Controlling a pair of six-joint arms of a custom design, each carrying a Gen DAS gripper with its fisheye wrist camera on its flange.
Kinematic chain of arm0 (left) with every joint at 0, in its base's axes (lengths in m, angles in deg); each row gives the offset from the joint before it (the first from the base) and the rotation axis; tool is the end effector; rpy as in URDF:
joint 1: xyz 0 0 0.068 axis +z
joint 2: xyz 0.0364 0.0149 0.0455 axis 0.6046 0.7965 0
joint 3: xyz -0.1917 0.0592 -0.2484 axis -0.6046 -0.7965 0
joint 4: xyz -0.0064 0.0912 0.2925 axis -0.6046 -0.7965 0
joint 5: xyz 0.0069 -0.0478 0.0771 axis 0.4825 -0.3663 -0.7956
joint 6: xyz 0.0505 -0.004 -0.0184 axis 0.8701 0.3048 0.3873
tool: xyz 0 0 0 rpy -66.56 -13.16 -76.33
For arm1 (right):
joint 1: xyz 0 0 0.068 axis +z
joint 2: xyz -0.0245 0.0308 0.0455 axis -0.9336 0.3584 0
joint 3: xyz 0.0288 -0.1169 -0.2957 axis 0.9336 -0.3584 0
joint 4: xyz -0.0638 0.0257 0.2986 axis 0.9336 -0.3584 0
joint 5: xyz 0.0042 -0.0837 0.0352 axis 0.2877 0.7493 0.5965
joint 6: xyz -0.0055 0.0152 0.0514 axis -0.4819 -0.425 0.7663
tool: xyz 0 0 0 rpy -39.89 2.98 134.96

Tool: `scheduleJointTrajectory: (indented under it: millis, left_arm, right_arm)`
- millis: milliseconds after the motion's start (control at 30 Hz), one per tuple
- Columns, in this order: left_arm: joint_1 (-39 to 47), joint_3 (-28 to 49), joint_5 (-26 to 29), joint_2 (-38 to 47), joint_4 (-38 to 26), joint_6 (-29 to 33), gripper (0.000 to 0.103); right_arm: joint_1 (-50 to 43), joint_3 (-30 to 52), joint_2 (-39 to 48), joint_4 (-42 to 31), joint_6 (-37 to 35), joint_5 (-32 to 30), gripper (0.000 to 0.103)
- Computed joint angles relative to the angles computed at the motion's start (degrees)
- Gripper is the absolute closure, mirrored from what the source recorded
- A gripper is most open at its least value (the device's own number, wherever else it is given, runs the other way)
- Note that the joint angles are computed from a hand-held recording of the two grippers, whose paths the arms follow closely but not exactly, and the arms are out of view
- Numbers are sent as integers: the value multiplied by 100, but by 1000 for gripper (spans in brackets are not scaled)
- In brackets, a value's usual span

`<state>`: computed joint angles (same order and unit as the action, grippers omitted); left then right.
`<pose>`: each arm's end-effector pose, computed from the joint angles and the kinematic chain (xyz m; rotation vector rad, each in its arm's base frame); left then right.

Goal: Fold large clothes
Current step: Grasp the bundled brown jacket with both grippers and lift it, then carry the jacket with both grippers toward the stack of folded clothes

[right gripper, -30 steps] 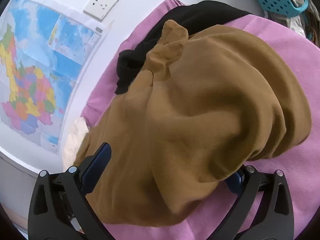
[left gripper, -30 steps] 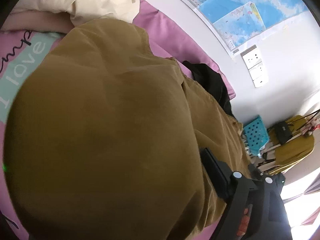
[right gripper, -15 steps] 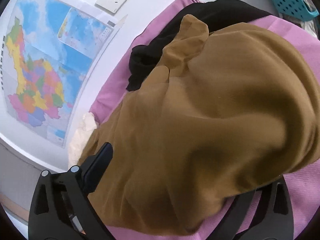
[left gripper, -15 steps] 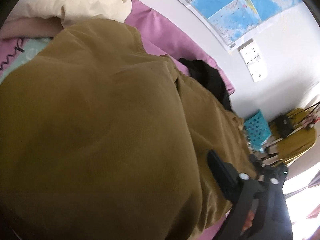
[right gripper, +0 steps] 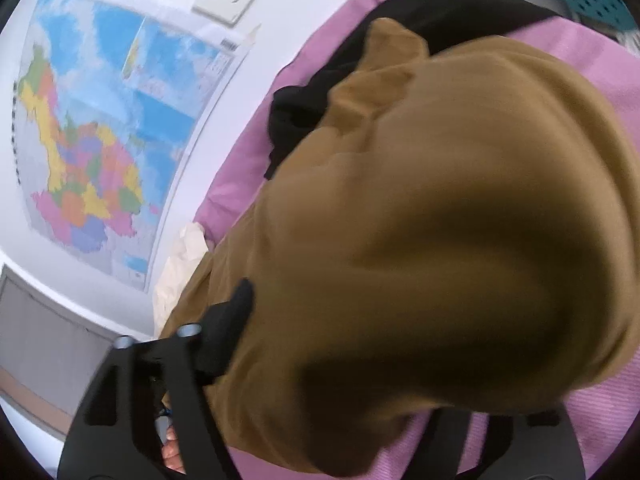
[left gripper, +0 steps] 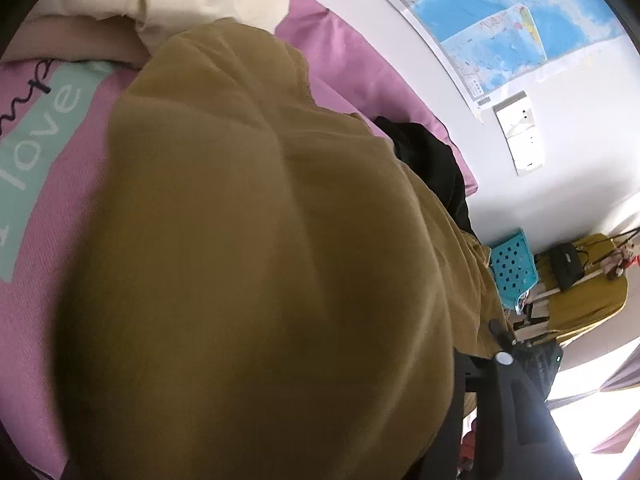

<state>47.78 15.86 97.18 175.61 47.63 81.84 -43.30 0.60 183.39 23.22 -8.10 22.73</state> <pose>0.3709 0.0428 0.0271 0.0880 2.5682 -1.0444 0.1927 0.0890 0.0452 0.8081 2.1076 0.7952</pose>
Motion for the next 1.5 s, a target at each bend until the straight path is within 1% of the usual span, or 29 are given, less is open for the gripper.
scheduleJointTrajectory:
  millis: [33, 67, 100, 133, 200, 233, 267, 333, 400, 467, 533, 600, 700, 733, 767, 833, 900, 1000, 1067, 1133, 1200, 1267, 1333, 1433, 1500]
  left_arm:
    - [18, 14, 51, 17, -18, -50, 46]
    - [27, 39, 119, 40, -57, -54, 45]
    - [31, 57, 142, 47, -95, -28, 43]
    - [25, 65, 147, 46, -125, 2, 42]
    - [3, 62, 116, 32, -158, 61, 42]
    - [-2, 64, 98, 23, -178, 88, 43]
    - [-20, 37, 0, -9, -144, 93, 45]
    - [-35, 24, -55, -19, -128, 123, 51]
    - [-16, 47, -71, -25, -195, 170, 56]
    - [-3, 39, -73, -63, -235, 228, 61]
    - [-3, 28, -77, -118, -284, 314, 66]
    - [-15, 52, -45, -194, -422, 431, 69]
    - [-38, 205, 11, -366, -833, 672, 73]
    - [0, 232, 63, -441, -997, 817, 73]
    - [99, 258, 139, -554, -1260, 1113, 74]
    - [110, 316, 227, -819, -1541, 1332, 75]
    - [114, 394, 312, -1113, -1844, 1552, 75]
    - [111, 608, 439, -1565, -2334, 1882, 76]
    - [232, 855, 592, -1820, -2765, 2180, 77]
    - [326, 1148, 710, -1942, -2932, 2184, 77]
    - [434, 1523, 838, -1962, -2971, 2120, 77]
    - [674, 1837, 1005, -2034, -2921, 2071, 77]
    - [828, 2000, 1004, -1990, -2482, 1726, 77]
    - [1252, 2634, 1014, -1709, -2168, 1275, 77]
    - [1483, 3156, 1021, -1431, -2168, 1152, 77]
  right_arm:
    - [49, 106, -159, -344, -20, 65, 17]
    - [71, 159, -220, -512, -34, 112, 15]
    - [95, 202, -269, -664, -56, 162, 15]
    - [122, 232, -302, -786, -63, 227, 18]
    - [114, 245, -316, -981, -140, 279, 32]
    - [42, 189, -238, -878, -155, 206, 44]
    - [-63, 123, -96, -608, -180, 46, 49]
    - [-302, 18, 158, -128, -199, -338, 55]
    - [-397, -37, 199, 29, -253, -521, 60]
    - [-363, -49, 0, -102, -378, -505, 68]
    - [-337, -88, -83, -54, -385, -501, 72]
    - [-348, -130, -325, -128, -402, -530, 75]
    - [-198, -130, -1169, -844, -541, -359, 79]
    - [-131, -109, -1677, -1291, -642, -286, 80]
    - [-96, -78, -2005, -1592, -719, -245, 81]
    - [19, 30, -2900, -2371, -940, -102, 83]
    - [120, 207, -3520, -3040, -1127, 12, 83]
    - [245, 576, -4218, -3846, -1476, 127, 84]
    - [299, 883, -4443, -4149, -1737, 164, 84]
    - [314, 1289, -4412, -4281, -2014, 184, 84]
    - [299, 1654, -4174, -4188, -2189, 117, 84]
    - [298, 2243, -3685, -4049, -2425, -66, 84]
    - [319, 2921, -3046, -3927, -2595, -261, 84]
    - [395, 4042, -2055, -3899, -2779, -573, 84]
    - [464, 4669, -1519, -3900, -2808, -745, 84]
